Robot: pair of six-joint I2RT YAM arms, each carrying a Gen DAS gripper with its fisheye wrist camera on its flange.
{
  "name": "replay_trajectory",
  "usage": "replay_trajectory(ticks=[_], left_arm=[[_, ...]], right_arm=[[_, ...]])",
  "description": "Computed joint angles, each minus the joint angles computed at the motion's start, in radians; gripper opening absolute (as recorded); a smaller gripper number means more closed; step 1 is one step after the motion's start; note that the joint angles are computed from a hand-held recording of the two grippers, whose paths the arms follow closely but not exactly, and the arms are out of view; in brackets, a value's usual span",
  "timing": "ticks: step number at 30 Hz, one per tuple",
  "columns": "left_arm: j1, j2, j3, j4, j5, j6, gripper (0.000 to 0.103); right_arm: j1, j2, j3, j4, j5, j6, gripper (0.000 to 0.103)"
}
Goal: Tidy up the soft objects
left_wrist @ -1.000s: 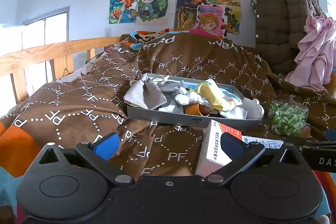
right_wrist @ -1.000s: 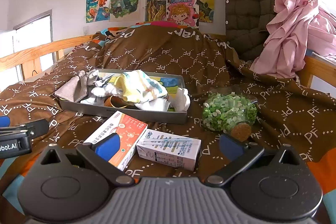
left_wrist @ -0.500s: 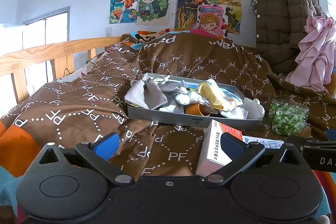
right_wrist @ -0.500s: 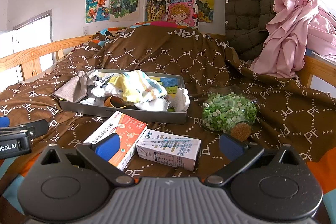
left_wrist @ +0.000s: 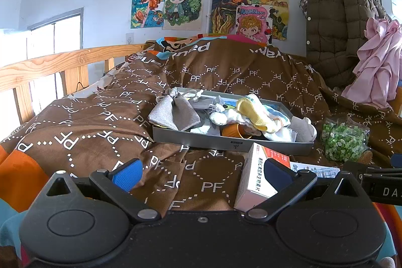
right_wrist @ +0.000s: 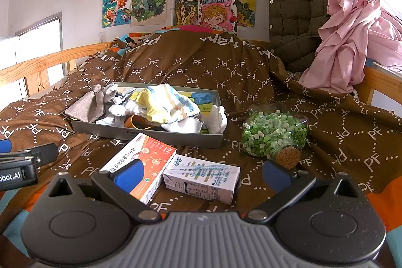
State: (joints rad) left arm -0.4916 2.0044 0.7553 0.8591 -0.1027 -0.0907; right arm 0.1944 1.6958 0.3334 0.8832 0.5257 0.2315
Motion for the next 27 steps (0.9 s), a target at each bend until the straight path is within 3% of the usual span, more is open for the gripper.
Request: replay_trajectory(ticks=[27], left_arm=[[0.009,0.003,0.006,-0.014,-0.001,0.011,0.102]], right_arm=[[-0.001,-0.003,-0.002,-0.002,-0.001,0.001,0.103]])
